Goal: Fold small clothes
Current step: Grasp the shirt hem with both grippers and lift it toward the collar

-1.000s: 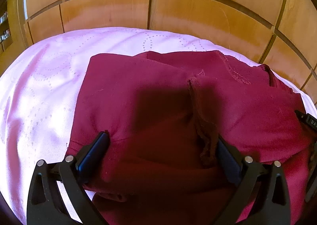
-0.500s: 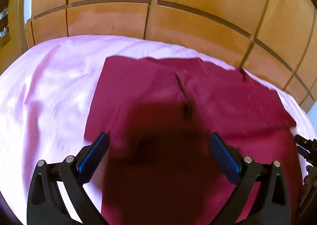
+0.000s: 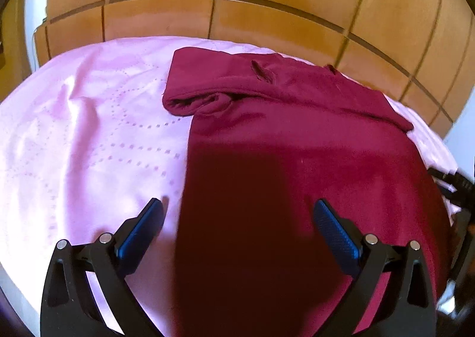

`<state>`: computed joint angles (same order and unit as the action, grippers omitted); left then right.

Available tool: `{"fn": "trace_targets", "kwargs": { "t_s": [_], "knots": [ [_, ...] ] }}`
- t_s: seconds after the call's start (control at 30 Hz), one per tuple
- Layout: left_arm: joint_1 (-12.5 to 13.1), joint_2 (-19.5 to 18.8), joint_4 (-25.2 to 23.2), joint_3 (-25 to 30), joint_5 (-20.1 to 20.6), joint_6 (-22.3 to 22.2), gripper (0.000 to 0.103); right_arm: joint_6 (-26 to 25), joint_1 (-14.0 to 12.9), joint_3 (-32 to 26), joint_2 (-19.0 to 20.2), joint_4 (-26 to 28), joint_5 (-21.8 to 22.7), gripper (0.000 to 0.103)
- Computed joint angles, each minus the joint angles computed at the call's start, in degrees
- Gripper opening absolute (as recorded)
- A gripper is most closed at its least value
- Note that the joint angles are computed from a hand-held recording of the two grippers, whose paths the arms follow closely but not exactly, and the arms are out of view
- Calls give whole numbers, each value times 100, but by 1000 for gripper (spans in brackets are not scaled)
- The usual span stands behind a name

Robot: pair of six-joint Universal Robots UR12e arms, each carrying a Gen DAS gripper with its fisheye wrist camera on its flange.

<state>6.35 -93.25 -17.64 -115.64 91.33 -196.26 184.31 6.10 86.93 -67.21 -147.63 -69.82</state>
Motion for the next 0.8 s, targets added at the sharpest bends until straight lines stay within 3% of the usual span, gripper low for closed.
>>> {"fn": "trace_targets", "kwargs": {
  "t_s": [0.07, 0.2, 0.27, 0.37, 0.6, 0.67, 0.8],
  "knots": [
    [55, 141, -30, -118, -101, 89, 101, 368, -173, 151, -90, -108, 580, 92],
    [232, 406, 28, -387, -528, 69, 99, 520, -404, 354, -267, 25, 1055, 74],
    [346, 522, 164, -545, -877, 47, 82, 538, -507, 477, -362, 84, 1282, 66],
    [472, 585, 223, -649, -1274, -23, 67, 600, -639, 654, -478, 228, 1656, 59],
    [773, 715, 175, -831, -2364, -316, 46, 86, -776, 1003, -739, 641, 2107, 58],
    [835, 744, 87, -881, -2629, -391, 35, -82, -822, 1086, -792, 788, 2324, 58],
    [934, 810, -19, -982, -3013, -431, 33, -183, -915, 1249, -874, 898, 2634, 54]
  ]
}}
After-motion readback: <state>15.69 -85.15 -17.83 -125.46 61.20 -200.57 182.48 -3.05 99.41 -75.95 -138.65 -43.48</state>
